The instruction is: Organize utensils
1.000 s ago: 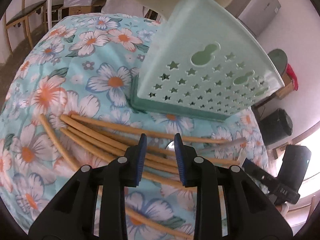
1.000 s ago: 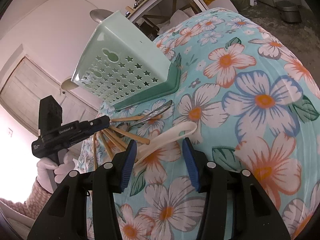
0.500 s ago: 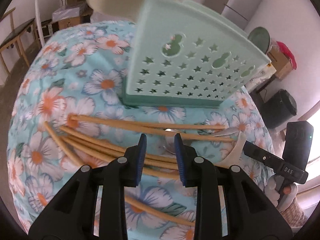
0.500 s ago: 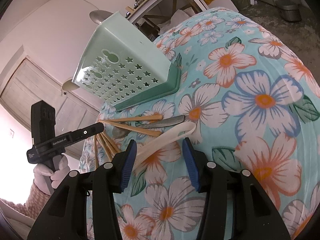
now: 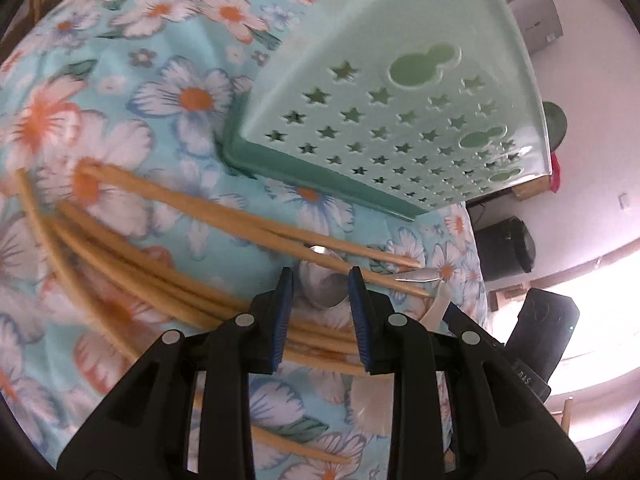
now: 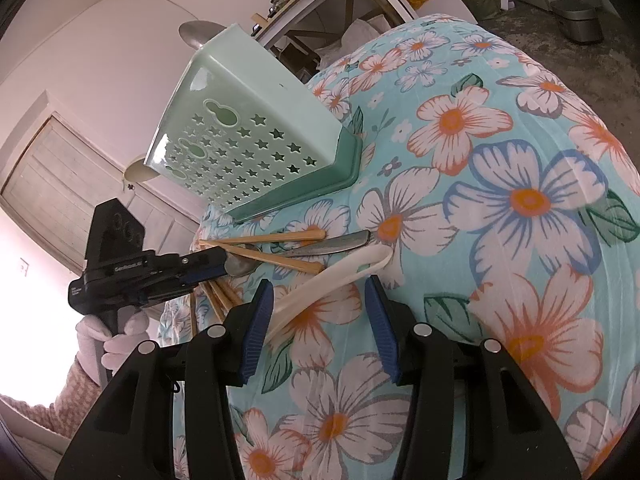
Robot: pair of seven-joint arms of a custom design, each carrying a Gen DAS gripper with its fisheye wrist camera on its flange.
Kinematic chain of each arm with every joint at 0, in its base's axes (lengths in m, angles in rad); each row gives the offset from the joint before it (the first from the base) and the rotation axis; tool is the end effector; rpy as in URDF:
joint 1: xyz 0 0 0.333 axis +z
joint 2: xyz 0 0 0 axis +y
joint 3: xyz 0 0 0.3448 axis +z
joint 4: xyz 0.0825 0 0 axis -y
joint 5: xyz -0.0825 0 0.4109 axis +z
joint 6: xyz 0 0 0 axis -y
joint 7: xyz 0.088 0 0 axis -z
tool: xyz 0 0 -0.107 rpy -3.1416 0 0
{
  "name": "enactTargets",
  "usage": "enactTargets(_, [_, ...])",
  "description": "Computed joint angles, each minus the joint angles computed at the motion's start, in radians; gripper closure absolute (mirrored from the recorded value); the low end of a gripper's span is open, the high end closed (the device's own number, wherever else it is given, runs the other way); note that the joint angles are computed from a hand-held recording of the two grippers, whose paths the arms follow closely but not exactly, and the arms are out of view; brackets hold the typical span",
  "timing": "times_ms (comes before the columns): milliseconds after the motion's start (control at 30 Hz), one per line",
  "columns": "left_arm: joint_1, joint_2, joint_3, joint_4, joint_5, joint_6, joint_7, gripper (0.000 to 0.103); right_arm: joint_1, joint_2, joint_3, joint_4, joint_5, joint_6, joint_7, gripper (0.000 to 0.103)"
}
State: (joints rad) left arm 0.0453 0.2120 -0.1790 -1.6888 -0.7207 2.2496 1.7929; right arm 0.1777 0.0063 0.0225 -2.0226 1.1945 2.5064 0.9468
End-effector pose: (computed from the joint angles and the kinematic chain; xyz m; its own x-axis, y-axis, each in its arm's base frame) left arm 0.6823 -0.1000 0.5366 -0.0931 -0.7970 0.5967 -0.9382 -0.1305 -0.3207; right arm 0.6040 0.1156 0.5108 0.1988 -0.7102 -0.6754 -0.8409 0.2303 -0.4897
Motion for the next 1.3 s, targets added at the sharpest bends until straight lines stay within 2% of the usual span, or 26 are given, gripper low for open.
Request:
enactTargets(133, [-0.005,0.013,-0.005,0.006,0.008,0.01,0.006,0.086,-0.001,-0.001,0.0,-0.001,0.004,-0.002,-0.003,0.056])
enactTargets(200, [-0.002,0.008,-0.005,-0.002,0.001,0.006,-0.002,0.096,0.0,-0.001,0.0,0.0,0.005,-0.003,-0.002,0.056])
enactTargets(300, [-0.003,-0.021,-0.004,-0.038,-0.016,0.043,0.003,0.099,0.0,0.001,0.0,0.002,0.002,-0.003,-0.001,0.056])
enactTargets(467, [-0.033,-0.114,0.005,-0.119,0.021,0.182,0.036,0.102,0.001,0.003,0.002,0.004,-0.006,0.003,0.004,0.056])
enactTargets(633, [-0.092,-0.225,0.017,-0.226,0.238,0.394,-0.023,0.102,0.01,0.0,0.01,0.004,-0.075,0.039,0.048,0.056])
enactTargets(700, [-0.106,-0.265,0.02,-0.269,0.317,0.474,-0.075,0.102,0.023,-0.012,0.019,-0.005,-0.169,0.085,0.102,0.056])
enactTargets(767, [-0.108,-0.301,0.034,-0.303,0.367,0.516,-0.111,0.102,0.045,-0.041,0.035,-0.03,-0.328,0.161,0.165,0.056])
enactTargets(833, [-0.107,-0.331,0.045,-0.336,0.405,0.56,-0.149,0.102,0.07,-0.079,0.049,-0.063,-0.48,0.226,0.175,0.056])
enactTargets(900, [-0.117,-0.358,0.07,-0.362,0.373,0.571,-0.137,0.102,0.1,-0.122,0.065,-0.105,-0.63,0.278,0.155,0.056])
enactTargets(1033, [-0.129,-0.388,0.106,-0.395,0.314,0.584,-0.131,0.102,0.149,-0.175,0.083,-0.162,-0.85,0.309,0.114,0.056])
enactTargets(1167, [-0.145,-0.407,0.129,-0.421,0.261,0.594,-0.113,0.102,0.133,-0.172,0.126,-0.18,-1.158,0.326,0.2,0.058])
enactTargets(1267, [-0.152,-0.422,0.141,-0.437,0.233,0.608,-0.092,0.102,0.131,-0.168,0.135,-0.182,-1.324,0.336,0.22,0.061])
enactTargets(1300, [-0.154,-0.428,0.144,-0.443,0.228,0.611,-0.087,0.102,0.11,-0.163,0.156,-0.18,-1.43,0.35,0.264,0.061])
